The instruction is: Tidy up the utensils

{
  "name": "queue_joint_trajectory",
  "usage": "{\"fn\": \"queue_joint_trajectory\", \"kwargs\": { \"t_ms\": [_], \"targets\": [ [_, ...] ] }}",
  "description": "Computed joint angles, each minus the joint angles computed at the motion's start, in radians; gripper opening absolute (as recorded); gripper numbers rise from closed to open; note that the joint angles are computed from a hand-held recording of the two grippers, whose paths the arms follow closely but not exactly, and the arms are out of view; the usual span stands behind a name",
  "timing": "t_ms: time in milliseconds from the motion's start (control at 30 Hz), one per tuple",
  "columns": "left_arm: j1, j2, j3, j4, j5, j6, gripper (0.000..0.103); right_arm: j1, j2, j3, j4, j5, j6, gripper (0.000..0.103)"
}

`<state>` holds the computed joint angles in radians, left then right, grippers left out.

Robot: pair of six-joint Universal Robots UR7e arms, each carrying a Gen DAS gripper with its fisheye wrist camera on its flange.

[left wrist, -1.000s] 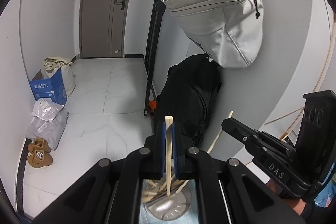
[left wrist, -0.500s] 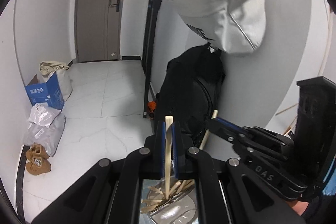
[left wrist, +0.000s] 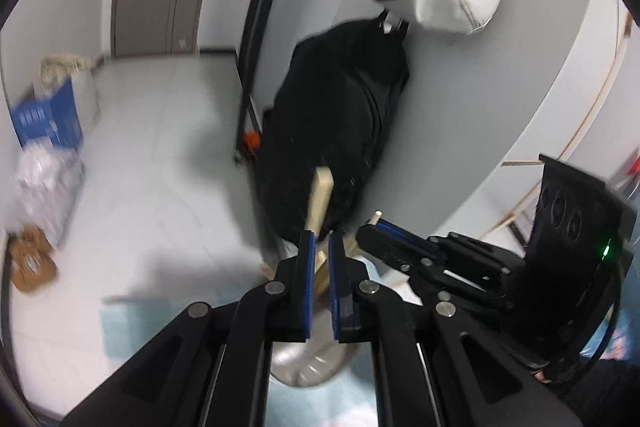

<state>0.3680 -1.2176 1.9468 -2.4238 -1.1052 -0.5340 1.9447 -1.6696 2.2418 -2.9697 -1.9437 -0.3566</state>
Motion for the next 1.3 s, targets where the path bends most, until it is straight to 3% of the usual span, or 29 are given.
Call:
{"fn": "queue_joint_trajectory", "kwargs": {
  "t_ms": [67,133,167,233,300,333,433,667,800,933,1300],
  "targets": [
    [-0.012,-0.003,0.008,-0.005,0.033,0.009,0.002,0.002,-0.006,0.011,0.009,-0.008,-0.007,0.007],
    [-0.006,-0.009,0.012,-0.015,0.005,0.016,0.003,-0.002,-0.017,0.020,0.033,-0.005,0.000,0.009],
    [0.004,-0.010,0.006,-0.007,-0.023,0.004,0.003,-0.005,-0.024,0.023,0.057,-0.010,0.011,0.015],
    [0.005,-0.016,0.004,0.020,-0.024,-0.027,0.003,-0.001,-0.037,0.037,0.074,-0.041,0.040,0.041],
    [-0.016,-0.036,0.024,0.021,0.024,-0.061,0.008,-0.005,-0.070,0.066,0.051,-0.035,0.059,0.045],
    [-0.025,-0.051,0.040,0.011,0.035,-0.069,0.017,-0.003,-0.094,0.081,0.039,-0.030,0.068,0.047],
    [-0.064,-0.091,0.076,-0.011,0.098,-0.108,0.055,0.012,-0.160,0.116,0.018,-0.009,0.084,0.056],
    [-0.148,-0.139,0.120,0.031,0.237,-0.224,0.057,0.087,-0.239,0.157,-0.030,-0.049,0.107,0.066],
    [-0.196,-0.147,0.144,0.063,0.299,-0.273,0.062,0.160,-0.250,0.177,-0.099,-0.116,0.116,0.081],
    [-0.240,-0.158,0.168,0.100,0.364,-0.333,0.071,0.212,-0.252,0.190,-0.144,-0.166,0.130,0.086],
    [-0.351,-0.210,0.223,0.352,0.502,-0.598,0.072,0.308,-0.273,0.248,-0.207,-0.253,0.149,0.096]
  ]
}}
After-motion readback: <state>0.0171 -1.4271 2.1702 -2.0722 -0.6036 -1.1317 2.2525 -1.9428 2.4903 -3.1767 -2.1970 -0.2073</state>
